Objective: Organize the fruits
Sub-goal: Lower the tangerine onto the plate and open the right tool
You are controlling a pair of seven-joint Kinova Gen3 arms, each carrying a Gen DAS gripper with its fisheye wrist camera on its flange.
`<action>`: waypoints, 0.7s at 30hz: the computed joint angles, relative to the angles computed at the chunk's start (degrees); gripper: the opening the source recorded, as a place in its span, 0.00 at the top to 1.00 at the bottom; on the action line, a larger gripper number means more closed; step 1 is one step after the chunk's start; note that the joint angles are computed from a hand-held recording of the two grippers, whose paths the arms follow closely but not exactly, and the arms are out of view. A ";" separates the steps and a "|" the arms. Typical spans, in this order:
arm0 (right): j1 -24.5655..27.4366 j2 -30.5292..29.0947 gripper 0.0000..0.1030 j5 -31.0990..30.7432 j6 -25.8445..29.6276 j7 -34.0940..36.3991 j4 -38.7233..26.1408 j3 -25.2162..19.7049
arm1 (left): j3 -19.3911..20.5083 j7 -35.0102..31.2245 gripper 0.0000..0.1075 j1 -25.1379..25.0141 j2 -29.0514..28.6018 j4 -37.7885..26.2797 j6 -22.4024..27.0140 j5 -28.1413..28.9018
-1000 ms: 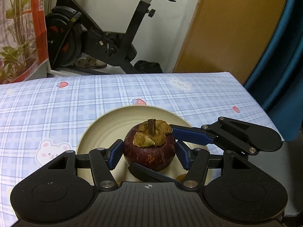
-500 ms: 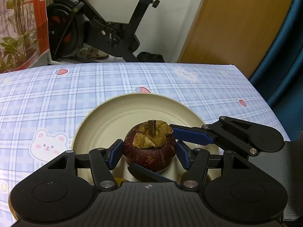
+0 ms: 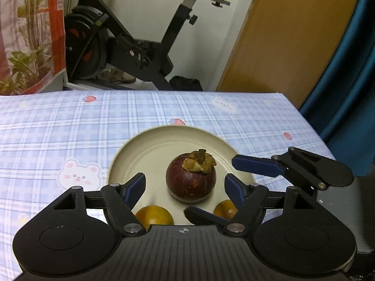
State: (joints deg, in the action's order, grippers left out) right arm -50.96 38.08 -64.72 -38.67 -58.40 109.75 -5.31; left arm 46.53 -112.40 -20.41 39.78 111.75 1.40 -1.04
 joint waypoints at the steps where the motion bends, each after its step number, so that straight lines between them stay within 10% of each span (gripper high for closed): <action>1: -0.74 -0.25 0.23 -1.04 -0.46 0.71 0.08 0.11 | 0.83 0.00 0.29 -0.98 -0.50 0.90 -0.69 0.00; 21: -6.74 -3.68 0.19 -15.65 -14.69 3.92 0.12 -9.81 | 10.59 15.90 0.29 -19.82 -19.13 24.22 -19.40 -12.19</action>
